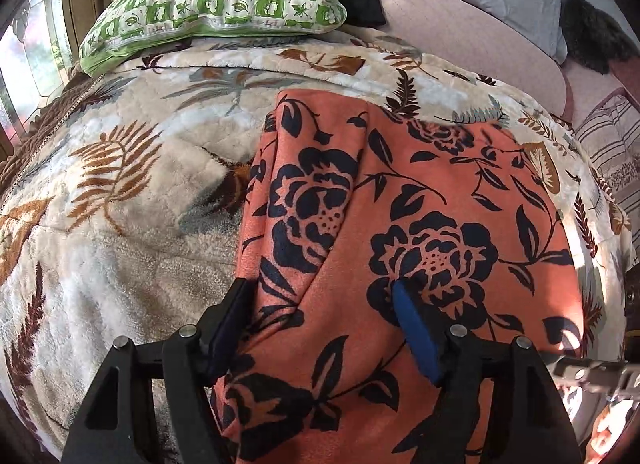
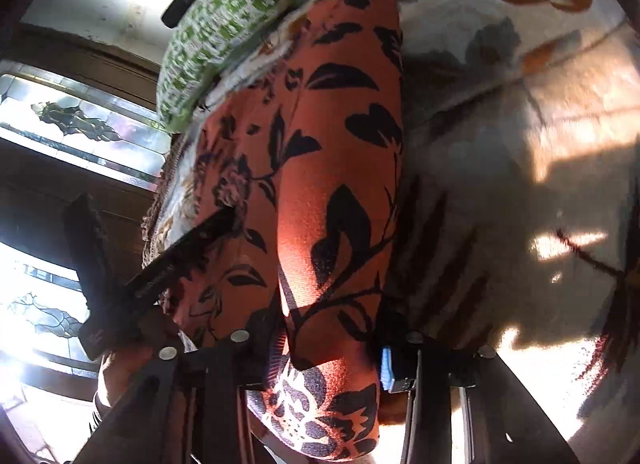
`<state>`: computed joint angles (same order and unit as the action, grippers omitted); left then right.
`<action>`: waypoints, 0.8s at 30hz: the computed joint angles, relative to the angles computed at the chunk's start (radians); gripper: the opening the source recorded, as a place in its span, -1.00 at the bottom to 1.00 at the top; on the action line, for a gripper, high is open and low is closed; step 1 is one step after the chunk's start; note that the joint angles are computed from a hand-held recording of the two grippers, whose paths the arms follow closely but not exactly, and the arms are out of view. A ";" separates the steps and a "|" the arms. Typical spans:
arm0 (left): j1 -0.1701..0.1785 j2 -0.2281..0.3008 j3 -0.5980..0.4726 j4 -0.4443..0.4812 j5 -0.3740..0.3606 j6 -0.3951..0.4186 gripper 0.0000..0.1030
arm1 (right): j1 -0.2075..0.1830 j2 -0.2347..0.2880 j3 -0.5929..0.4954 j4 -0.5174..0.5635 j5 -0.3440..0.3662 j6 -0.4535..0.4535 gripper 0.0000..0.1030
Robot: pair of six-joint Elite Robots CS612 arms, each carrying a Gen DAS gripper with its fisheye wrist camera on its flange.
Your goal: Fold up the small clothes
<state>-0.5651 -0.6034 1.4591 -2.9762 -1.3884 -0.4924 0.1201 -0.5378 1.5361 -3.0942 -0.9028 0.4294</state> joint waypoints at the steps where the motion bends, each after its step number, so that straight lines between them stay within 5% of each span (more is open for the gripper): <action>1: 0.003 0.000 0.001 -0.006 -0.012 -0.004 0.44 | -0.015 0.009 0.002 -0.044 0.053 0.069 0.03; 4: 0.012 0.004 0.002 -0.018 -0.037 -0.016 0.53 | -0.038 0.020 0.015 -0.310 0.053 0.218 0.44; 6: 0.019 0.007 0.002 -0.024 -0.061 -0.037 0.59 | -0.052 0.045 -0.030 -0.385 0.059 0.310 0.74; 9: 0.031 0.013 0.001 -0.035 -0.106 -0.068 0.63 | -0.064 0.115 -0.168 -0.208 0.127 0.350 0.58; 10: 0.032 0.013 0.001 -0.036 -0.110 -0.067 0.63 | -0.058 0.131 -0.205 -0.143 0.150 0.343 -0.37; 13: 0.034 0.017 0.002 -0.052 -0.115 -0.066 0.65 | -0.026 0.070 -0.170 -0.135 0.020 0.154 -0.40; 15: 0.030 0.020 -0.002 -0.048 -0.102 -0.064 0.69 | -0.018 0.059 -0.161 -0.100 -0.049 0.121 -0.40; 16: 0.027 0.018 -0.003 -0.041 -0.093 -0.062 0.70 | -0.022 0.071 -0.168 -0.050 -0.060 0.132 -0.38; 17: 0.026 0.015 -0.002 -0.036 -0.091 -0.061 0.70 | -0.029 0.089 -0.177 -0.038 -0.040 0.184 -0.11; 19: 0.028 0.000 0.011 -0.037 -0.097 -0.077 0.60 | -0.043 0.096 -0.159 -0.124 -0.001 0.301 0.20; 20: 0.023 -0.014 0.029 -0.053 -0.072 -0.088 0.55 | -0.037 0.079 -0.133 -0.160 -0.044 0.299 0.34; 24: 0.002 -0.072 0.131 -0.237 -0.007 -0.050 0.50 | -0.029 0.011 -0.026 -0.320 -0.099 0.255 0.35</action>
